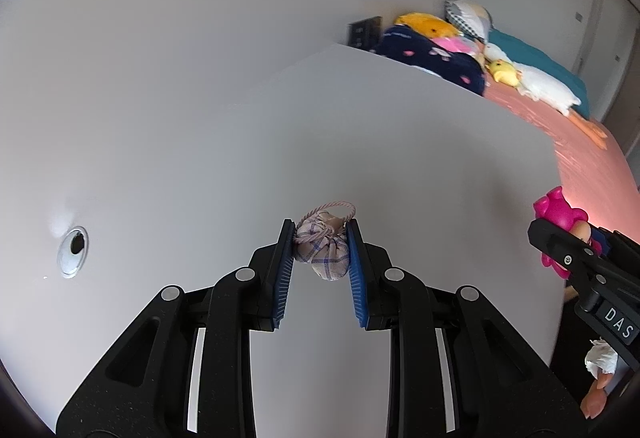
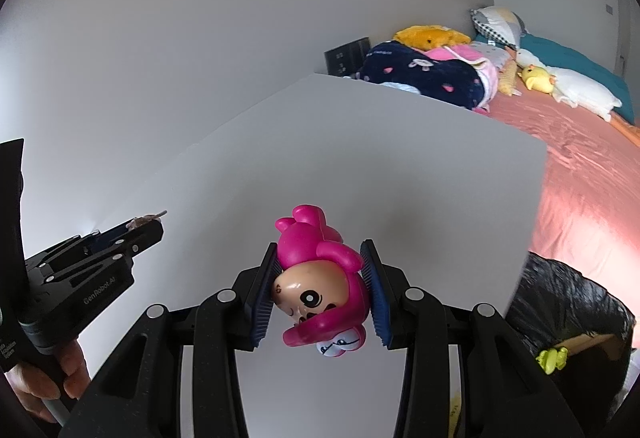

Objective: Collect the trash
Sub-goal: 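Carry pouch and pink doll over the trash bag and release both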

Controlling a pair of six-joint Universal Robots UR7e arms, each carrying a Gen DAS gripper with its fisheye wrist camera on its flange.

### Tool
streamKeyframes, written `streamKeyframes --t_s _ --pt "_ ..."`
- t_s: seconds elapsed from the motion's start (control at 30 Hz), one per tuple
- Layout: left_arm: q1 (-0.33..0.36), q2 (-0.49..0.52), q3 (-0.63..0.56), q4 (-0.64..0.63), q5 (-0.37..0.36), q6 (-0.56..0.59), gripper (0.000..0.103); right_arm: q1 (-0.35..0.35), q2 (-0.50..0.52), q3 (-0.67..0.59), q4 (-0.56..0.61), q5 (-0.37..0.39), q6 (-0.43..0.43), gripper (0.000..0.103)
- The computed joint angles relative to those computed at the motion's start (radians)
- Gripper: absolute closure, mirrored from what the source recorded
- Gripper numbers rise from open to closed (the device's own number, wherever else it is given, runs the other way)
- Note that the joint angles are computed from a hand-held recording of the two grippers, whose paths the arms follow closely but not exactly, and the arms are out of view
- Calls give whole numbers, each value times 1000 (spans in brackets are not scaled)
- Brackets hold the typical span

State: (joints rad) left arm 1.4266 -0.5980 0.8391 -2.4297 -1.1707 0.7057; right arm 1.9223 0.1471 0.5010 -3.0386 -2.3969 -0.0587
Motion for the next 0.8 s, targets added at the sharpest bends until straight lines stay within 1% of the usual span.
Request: streamKeyframes --t_s 0.07,0.37,0.53,0.8 --pt "-7 -18 44 -18 -5 7 78 2 -39 85 -55 -7 3 61" --pt "-39 -77 195 -81 -19 24 78 11 -161 351 -248 -40 8 61" --pt "-54 -110 272 -108 -33 34 78 15 -210 458 -327 -57 16 61" --pt "-80 -135 354 -128 -49 48 78 19 -278 610 -448 -96 34 61"
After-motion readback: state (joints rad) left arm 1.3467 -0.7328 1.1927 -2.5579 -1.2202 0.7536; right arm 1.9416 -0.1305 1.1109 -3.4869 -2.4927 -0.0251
